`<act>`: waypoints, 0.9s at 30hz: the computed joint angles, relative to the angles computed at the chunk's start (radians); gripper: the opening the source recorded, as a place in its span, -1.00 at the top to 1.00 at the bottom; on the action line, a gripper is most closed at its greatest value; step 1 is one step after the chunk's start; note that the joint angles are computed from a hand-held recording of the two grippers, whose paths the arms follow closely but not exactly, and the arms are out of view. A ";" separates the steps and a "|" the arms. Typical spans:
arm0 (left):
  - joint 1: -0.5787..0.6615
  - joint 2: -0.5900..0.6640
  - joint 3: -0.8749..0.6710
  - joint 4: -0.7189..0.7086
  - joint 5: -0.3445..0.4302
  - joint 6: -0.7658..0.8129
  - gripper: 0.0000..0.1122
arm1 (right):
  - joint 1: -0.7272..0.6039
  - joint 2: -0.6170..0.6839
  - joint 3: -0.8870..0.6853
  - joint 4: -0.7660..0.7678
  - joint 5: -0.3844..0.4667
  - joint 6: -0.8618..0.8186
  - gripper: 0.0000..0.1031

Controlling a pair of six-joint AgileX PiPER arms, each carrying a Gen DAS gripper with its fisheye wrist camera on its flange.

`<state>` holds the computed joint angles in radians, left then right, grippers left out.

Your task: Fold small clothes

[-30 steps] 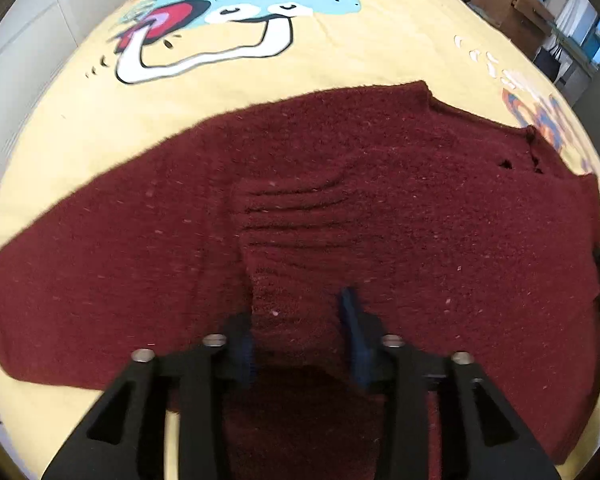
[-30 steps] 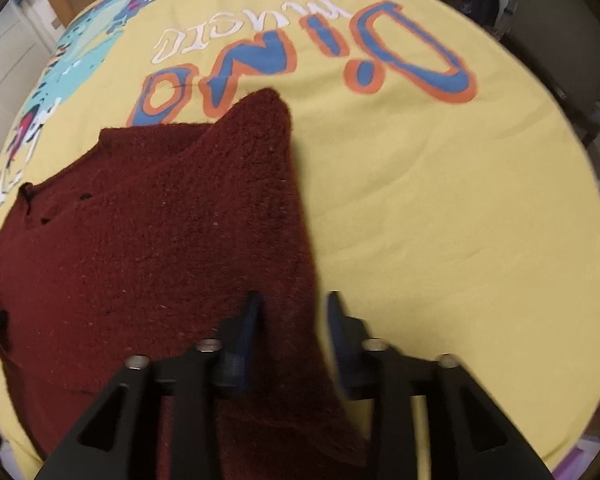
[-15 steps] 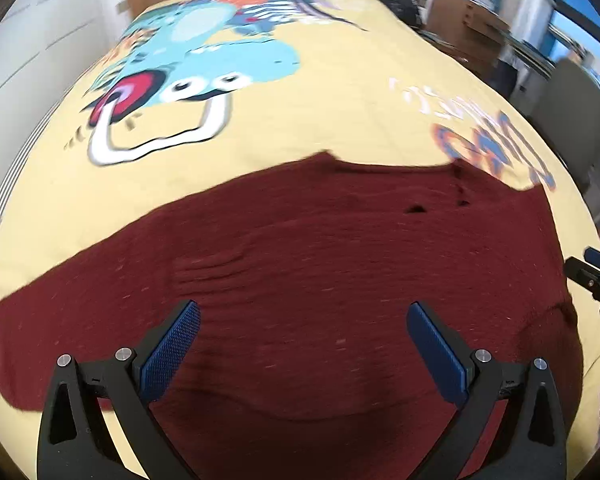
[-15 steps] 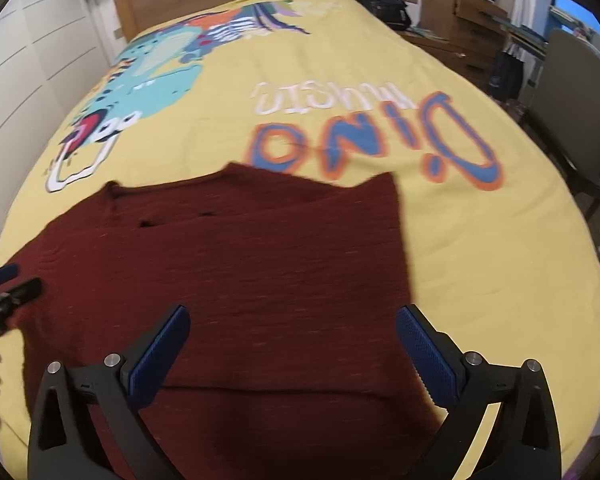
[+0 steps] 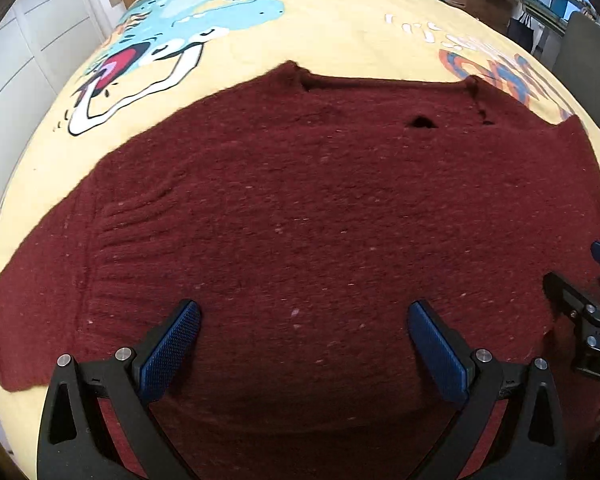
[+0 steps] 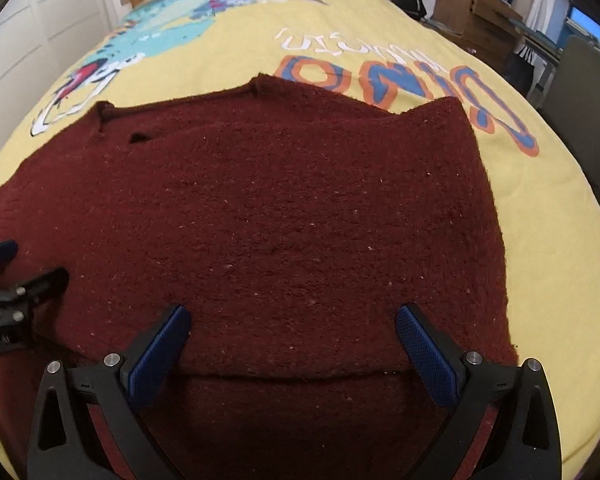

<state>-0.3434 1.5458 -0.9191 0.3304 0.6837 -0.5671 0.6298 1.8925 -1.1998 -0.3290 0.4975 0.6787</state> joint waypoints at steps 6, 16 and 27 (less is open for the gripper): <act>0.097 -0.029 0.050 -0.012 -0.047 0.053 -0.82 | -0.065 -0.042 0.062 -0.011 -0.017 0.021 -0.99; 0.128 -0.055 0.125 0.016 -0.153 0.034 -0.83 | -0.070 -0.042 0.083 0.014 -0.011 -0.028 -0.99; 0.132 -0.121 0.085 -0.097 -0.029 0.142 -0.82 | -0.038 -0.114 0.069 0.031 0.104 -0.024 -0.99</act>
<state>-0.2117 1.4250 -0.8343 0.2338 0.6545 -0.4249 0.5921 1.7788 -1.1307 -0.2980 0.6011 0.6548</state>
